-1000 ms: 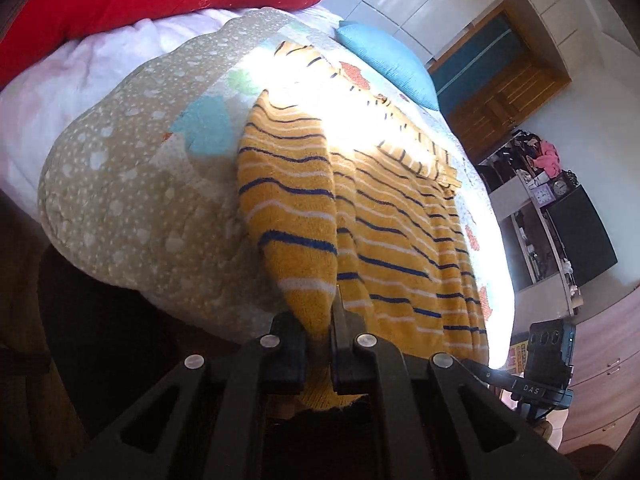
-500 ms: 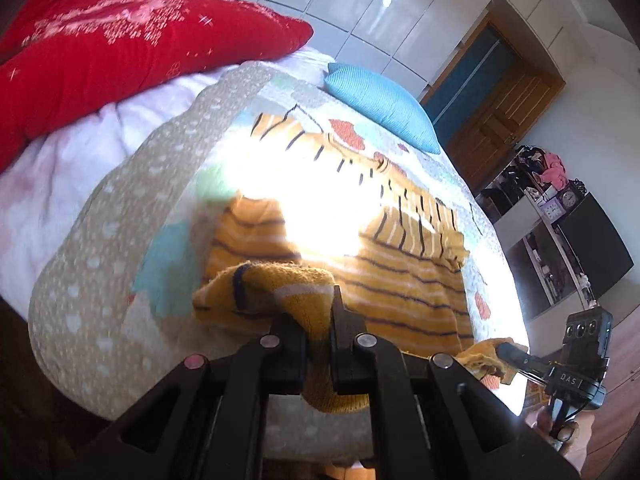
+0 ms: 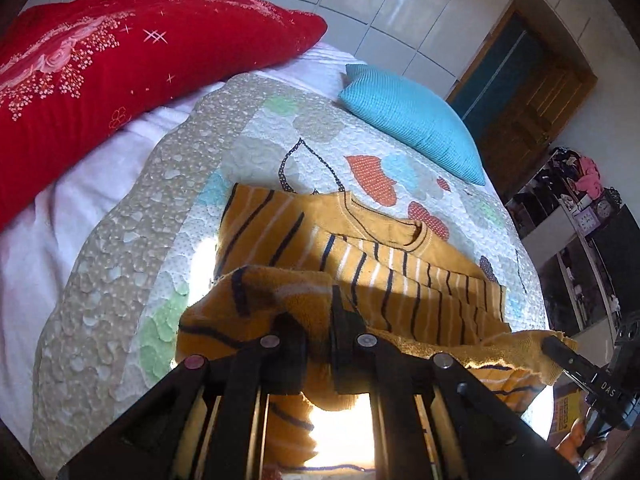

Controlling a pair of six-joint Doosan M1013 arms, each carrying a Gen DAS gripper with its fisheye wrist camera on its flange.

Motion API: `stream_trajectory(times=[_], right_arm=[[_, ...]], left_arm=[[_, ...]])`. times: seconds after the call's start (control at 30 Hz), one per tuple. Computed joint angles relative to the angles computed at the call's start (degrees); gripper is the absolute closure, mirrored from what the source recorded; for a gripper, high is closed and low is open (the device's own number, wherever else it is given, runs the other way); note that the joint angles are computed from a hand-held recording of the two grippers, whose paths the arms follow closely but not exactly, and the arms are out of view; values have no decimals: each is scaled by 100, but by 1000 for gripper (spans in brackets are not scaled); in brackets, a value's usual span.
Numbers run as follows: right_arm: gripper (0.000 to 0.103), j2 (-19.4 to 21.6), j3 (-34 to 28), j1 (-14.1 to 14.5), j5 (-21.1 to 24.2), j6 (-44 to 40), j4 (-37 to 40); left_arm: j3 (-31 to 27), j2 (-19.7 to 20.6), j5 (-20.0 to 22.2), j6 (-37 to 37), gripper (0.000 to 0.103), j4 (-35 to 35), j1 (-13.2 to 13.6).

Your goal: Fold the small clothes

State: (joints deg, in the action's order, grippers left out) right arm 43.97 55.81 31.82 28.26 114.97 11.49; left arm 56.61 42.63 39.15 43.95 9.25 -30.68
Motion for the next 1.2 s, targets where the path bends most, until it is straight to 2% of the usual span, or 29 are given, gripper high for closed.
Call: stream_trajectory(times=[0.17, 0.3, 0.37, 0.43, 0.47, 0.53, 0.63, 0.7, 0.73, 0.8, 0.87, 0.9, 0.97, 1.07, 1.13, 1.2], right_arm=[[97, 610, -937, -124, 716, 303, -236], [97, 1214, -1875, -283, 1359, 465, -51], [95, 1541, -2388, -379, 1739, 463, 238], [94, 1777, -2716, -467, 1906, 605, 476], [93, 1853, -2782, -515, 1894, 662, 675], [92, 1911, -2736, -600, 1730, 685, 1144], [90, 1896, -2530, -684, 1399, 540, 1745], [85, 1867, -2400, -721, 1204, 341, 2108], [82, 1876, -2395, -735, 1154, 264, 2228], [75, 1872, -2374, -751, 1082, 142, 2388], [62, 1847, -2297, -778, 927, 50, 2646], [58, 1825, -2228, -793, 804, 12, 2803], [43, 1762, -2070, -817, 515, -54, 3070], [29, 1630, -1907, -804, 160, 507, 2480], [27, 1557, -1882, -802, 145, 1042, 1825], [27, 1430, -1755, -798, 111, 1260, 1422]], left_arm=[[-847, 553, 552, 336, 95, -414, 141], [-1422, 928, 846, 358, 92, -861, 271], [-1577, 1046, 845, 274, 92, -1125, 343], [-1707, 1151, 805, 325, 89, -1552, 424], [-1718, 1181, 721, 369, 88, -1777, 465], [-1594, 1162, 415, 482, 71, -2259, 539], [-1143, 1036, -357, 808, 52, -3348, 679], [-922, 992, -693, 1123, 50, -4150, 766], [-895, 997, -746, 1156, 50, -4336, 792], [-931, 1020, -694, 914, 50, -4190, 809], [-1042, 1042, -559, 480, 50, -3575, 781], [-1079, 1047, -514, 410, 50, -3429, 775], [-1153, 1063, -446, 413, 50, -3420, 787], [-1445, 1141, -205, 184, 50, -3027, 774], [-1597, 1150, -13, -31, 48, -2458, 723], [-1650, 1104, 83, -193, 42, -1855, 655]])
